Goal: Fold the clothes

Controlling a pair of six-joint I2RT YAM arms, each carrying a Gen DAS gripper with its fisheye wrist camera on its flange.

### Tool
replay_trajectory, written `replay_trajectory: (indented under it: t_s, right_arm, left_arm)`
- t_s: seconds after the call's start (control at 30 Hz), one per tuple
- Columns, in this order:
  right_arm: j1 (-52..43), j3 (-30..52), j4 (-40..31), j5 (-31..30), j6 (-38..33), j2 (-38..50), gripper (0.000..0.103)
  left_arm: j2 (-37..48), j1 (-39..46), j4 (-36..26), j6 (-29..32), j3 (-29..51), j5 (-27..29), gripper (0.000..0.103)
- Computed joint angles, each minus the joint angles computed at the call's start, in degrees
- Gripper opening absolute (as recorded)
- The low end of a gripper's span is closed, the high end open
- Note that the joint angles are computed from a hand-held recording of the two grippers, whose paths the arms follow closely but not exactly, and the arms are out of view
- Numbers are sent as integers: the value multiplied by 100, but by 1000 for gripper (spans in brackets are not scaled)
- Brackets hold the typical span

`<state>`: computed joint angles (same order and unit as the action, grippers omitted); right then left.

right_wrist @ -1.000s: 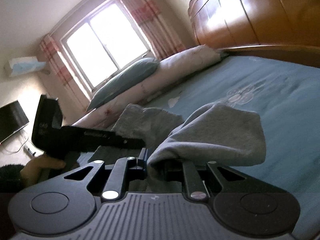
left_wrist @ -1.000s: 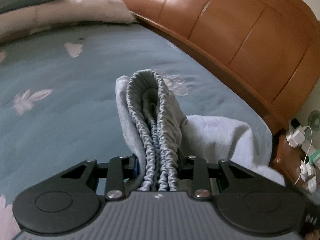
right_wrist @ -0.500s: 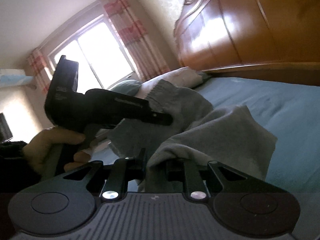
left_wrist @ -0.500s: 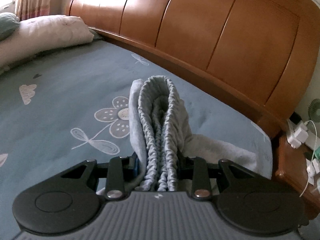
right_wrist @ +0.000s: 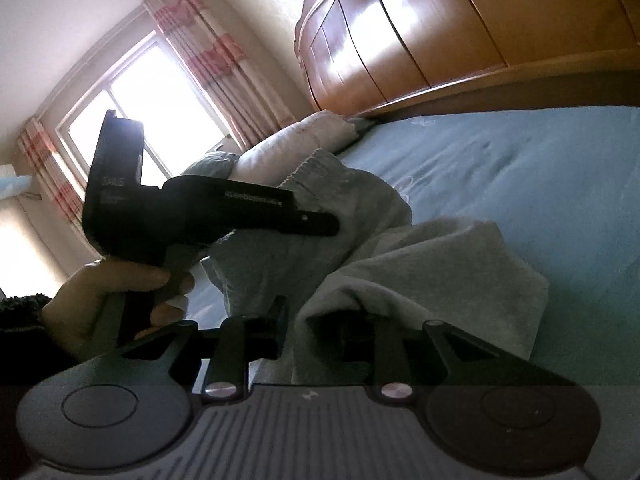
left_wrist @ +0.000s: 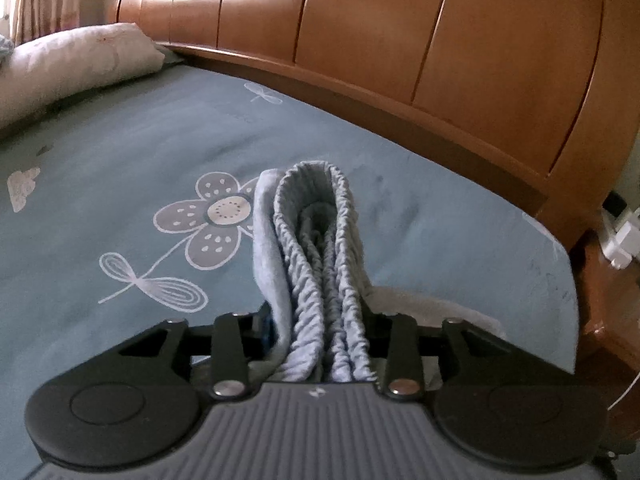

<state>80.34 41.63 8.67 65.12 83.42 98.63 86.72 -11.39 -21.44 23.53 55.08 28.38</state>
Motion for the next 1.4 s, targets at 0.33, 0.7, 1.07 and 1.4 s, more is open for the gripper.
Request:
replay_trajectory:
  t_s: [0.33, 0.7, 1.07, 1.4]
  right_arm:
    - [-65, -216, 106, -434, 614, -68, 58]
    - [64, -447, 253, -451, 1330, -123, 73]
    - [434, -376, -215, -486, 2001, -267, 87]
    - [1107, 723, -3015, -89, 2806, -858, 91]
  left_arm:
    - [-787, 493, 21, 205, -112, 45, 65]
    - [-1870, 1581, -1084, 1225, -760, 600, 70]
    - [-3144, 3234, -2938, 3600, -1874, 1093, 74]
    - [-3639, 4461, -4641, 5287, -1673, 1558, 77]
